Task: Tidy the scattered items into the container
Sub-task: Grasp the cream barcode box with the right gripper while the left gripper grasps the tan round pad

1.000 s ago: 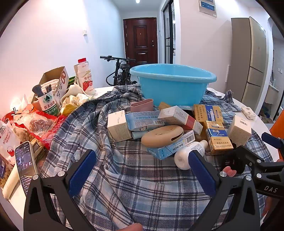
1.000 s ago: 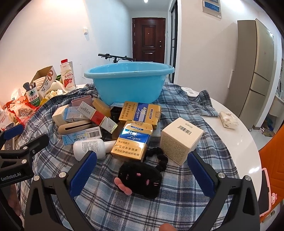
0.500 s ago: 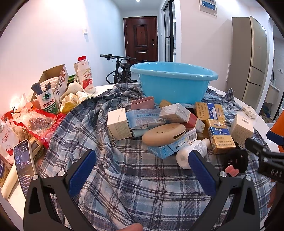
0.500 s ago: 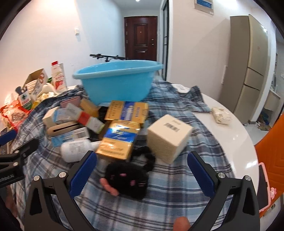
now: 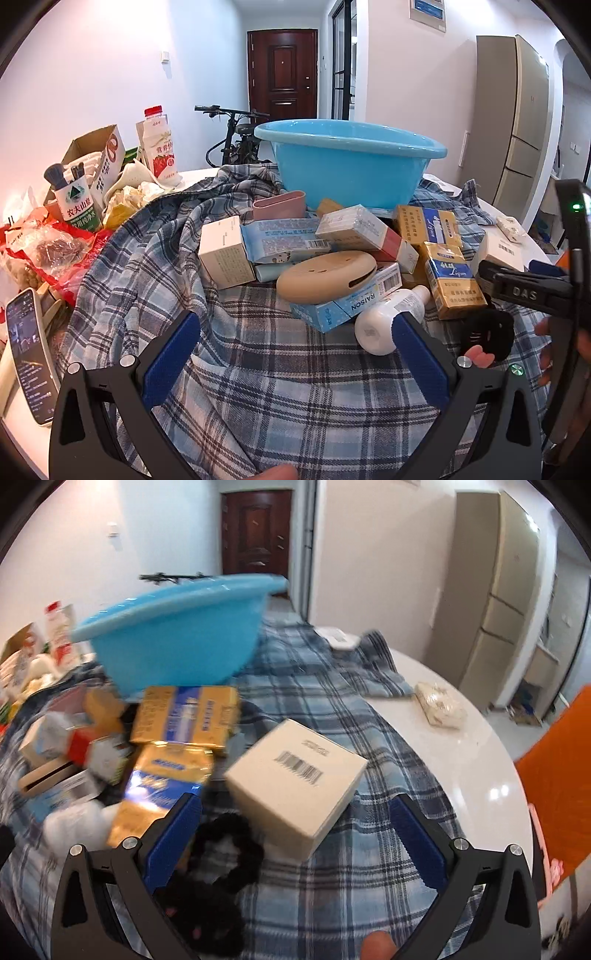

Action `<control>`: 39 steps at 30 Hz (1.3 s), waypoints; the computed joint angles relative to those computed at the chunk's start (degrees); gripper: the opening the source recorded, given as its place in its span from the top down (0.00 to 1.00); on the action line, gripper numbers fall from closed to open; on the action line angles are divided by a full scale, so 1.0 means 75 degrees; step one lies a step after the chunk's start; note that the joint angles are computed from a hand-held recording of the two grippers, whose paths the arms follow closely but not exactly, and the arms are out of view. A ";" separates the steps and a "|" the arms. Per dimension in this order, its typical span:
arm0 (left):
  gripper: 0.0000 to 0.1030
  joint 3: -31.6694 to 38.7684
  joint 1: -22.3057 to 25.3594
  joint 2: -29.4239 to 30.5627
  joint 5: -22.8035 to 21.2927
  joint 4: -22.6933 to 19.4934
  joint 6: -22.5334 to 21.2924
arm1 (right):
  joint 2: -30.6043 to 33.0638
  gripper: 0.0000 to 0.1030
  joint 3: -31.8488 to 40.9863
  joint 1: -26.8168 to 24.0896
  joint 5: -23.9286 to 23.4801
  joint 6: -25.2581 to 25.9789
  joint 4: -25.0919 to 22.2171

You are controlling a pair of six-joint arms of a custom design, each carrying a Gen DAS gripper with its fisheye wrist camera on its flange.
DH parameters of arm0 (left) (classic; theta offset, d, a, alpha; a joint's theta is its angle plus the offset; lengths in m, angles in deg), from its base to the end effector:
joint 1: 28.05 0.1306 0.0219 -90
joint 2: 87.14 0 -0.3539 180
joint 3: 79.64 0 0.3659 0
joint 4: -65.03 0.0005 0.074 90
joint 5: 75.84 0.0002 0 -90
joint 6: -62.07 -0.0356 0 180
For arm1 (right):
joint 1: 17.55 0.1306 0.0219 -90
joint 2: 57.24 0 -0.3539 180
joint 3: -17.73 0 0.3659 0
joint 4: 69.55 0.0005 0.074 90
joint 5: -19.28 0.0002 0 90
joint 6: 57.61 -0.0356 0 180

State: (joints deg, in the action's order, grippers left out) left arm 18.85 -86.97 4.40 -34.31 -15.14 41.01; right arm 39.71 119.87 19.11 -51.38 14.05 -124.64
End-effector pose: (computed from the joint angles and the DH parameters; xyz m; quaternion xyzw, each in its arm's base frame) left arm 0.2406 -0.3484 0.4351 -0.1384 0.8934 0.0589 0.4232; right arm 0.4070 0.2876 0.4326 -0.0906 0.9234 0.0161 0.3726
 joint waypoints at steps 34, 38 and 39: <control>0.00 -0.0260 0.0641 -0.0130 0.1174 0.1811 -0.2024 | -0.1010 0.35 -0.1120 -0.0233 -0.1095 -0.0258 0.1708; 0.00 -0.0049 0.1034 0.0133 0.1415 0.1590 -0.2573 | -0.1065 0.35 -0.1189 -0.0240 -0.1263 -0.0216 0.1868; 0.00 -0.0104 0.1113 0.0102 0.1473 0.1687 -0.2640 | -0.1071 0.35 -0.1206 -0.0254 -0.1303 -0.0214 0.1901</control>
